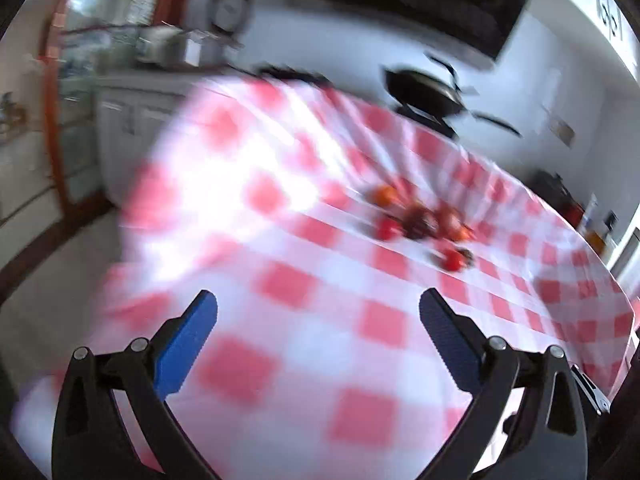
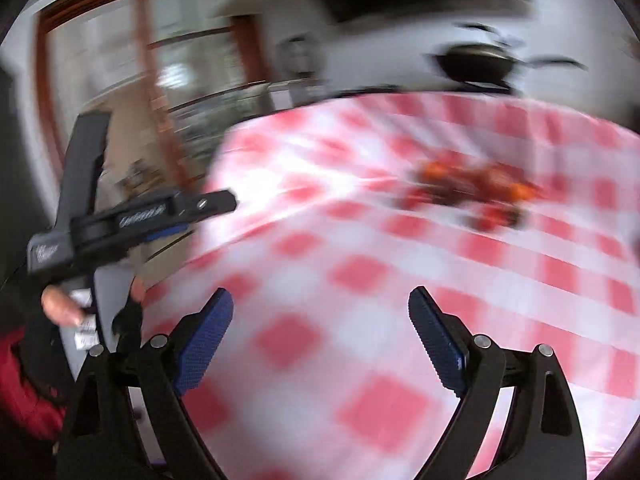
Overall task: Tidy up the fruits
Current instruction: 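Move both tools back over the table toward the remaining fruits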
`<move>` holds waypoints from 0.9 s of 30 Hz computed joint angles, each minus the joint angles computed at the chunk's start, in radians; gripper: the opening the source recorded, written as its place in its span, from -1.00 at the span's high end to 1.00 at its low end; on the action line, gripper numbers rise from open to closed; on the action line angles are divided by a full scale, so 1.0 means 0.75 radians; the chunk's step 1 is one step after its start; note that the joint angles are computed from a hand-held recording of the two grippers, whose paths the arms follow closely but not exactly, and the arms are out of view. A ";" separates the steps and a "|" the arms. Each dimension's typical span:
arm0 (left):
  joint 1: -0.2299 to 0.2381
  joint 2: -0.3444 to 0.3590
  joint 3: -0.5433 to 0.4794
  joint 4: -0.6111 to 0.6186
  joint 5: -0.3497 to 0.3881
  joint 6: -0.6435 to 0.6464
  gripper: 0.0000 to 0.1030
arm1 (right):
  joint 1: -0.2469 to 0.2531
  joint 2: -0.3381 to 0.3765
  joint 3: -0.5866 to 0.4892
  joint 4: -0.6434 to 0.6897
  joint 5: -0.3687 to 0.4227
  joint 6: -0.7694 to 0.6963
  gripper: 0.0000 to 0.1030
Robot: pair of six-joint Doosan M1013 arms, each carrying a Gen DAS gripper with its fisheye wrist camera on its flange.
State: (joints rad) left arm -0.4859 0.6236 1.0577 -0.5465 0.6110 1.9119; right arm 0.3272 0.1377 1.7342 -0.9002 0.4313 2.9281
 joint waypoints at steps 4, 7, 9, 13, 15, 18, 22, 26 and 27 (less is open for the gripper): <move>-0.076 0.194 -0.271 -0.029 0.199 -0.147 -0.97 | -0.109 0.001 0.042 0.025 0.154 0.121 -0.69; -0.121 0.309 -0.448 -0.048 0.258 -0.231 -0.97 | -0.199 0.002 0.068 0.116 0.196 0.100 -0.69; -0.131 0.363 -0.535 -0.084 0.289 -0.240 -0.97 | -0.250 0.026 0.048 0.144 0.238 0.053 -0.69; -0.129 0.450 -0.654 -0.186 0.284 -0.236 -0.97 | -0.333 0.094 -0.028 0.285 0.290 -0.178 -0.59; -0.114 0.453 -0.641 -0.257 0.283 -0.209 -0.97 | -0.362 0.127 -0.065 0.330 0.300 -0.272 -0.48; -0.086 0.472 -0.660 -0.365 0.341 -0.212 -0.96 | -0.395 0.175 -0.127 0.416 0.313 -0.423 -0.34; -0.080 0.509 -0.729 -0.358 0.403 -0.246 -0.96 | -0.426 0.235 -0.203 0.566 0.329 -0.666 -0.17; -0.083 0.513 -0.738 -0.357 0.416 -0.223 -0.97 | -0.449 0.277 -0.261 0.711 0.328 -0.842 -0.05; -0.085 0.511 -0.736 -0.349 0.415 -0.215 -0.97 | -0.447 0.285 -0.274 0.710 0.338 -0.863 -0.04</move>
State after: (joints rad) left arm -0.5495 1.0069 0.5057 -0.8085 0.9225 1.7503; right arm -0.0084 0.3512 1.5286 -0.3674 0.6844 2.2810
